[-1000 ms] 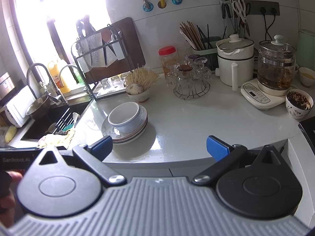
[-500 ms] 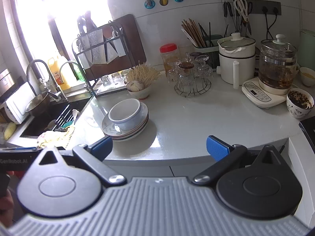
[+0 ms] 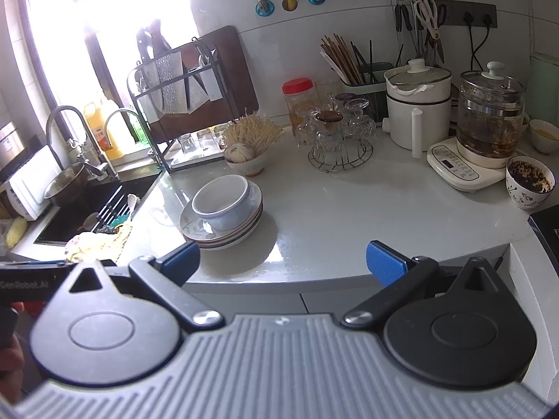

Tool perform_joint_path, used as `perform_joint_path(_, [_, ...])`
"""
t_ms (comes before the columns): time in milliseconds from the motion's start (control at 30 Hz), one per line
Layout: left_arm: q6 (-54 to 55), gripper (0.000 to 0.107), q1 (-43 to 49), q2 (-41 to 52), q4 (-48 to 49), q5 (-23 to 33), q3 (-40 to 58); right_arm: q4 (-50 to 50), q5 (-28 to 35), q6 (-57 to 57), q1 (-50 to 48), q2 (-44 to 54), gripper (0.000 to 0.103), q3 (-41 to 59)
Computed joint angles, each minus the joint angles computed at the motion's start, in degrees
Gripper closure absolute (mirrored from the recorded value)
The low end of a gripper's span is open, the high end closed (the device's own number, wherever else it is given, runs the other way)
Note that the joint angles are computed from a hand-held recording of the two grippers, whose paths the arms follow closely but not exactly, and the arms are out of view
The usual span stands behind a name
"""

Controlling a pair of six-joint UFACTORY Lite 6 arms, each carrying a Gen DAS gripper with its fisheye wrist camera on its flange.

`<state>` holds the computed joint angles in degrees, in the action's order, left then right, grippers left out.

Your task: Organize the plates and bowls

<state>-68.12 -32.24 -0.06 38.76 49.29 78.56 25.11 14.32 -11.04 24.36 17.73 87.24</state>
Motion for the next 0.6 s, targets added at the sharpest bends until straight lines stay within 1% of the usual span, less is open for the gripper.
perform_joint_path(233, [0.3, 0.007, -0.1, 0.0, 0.1, -0.2, 0.1, 2.8, -0.2, -2.6, -0.2, -0.4, 0.0, -0.8])
perform_joint_path(600, [-2.4, 0.007, -3.2, -0.4, 1.4, 2.6, 0.2, 10.7, 0.2, -11.3, -0.8, -2.8, 0.0, -4.0])
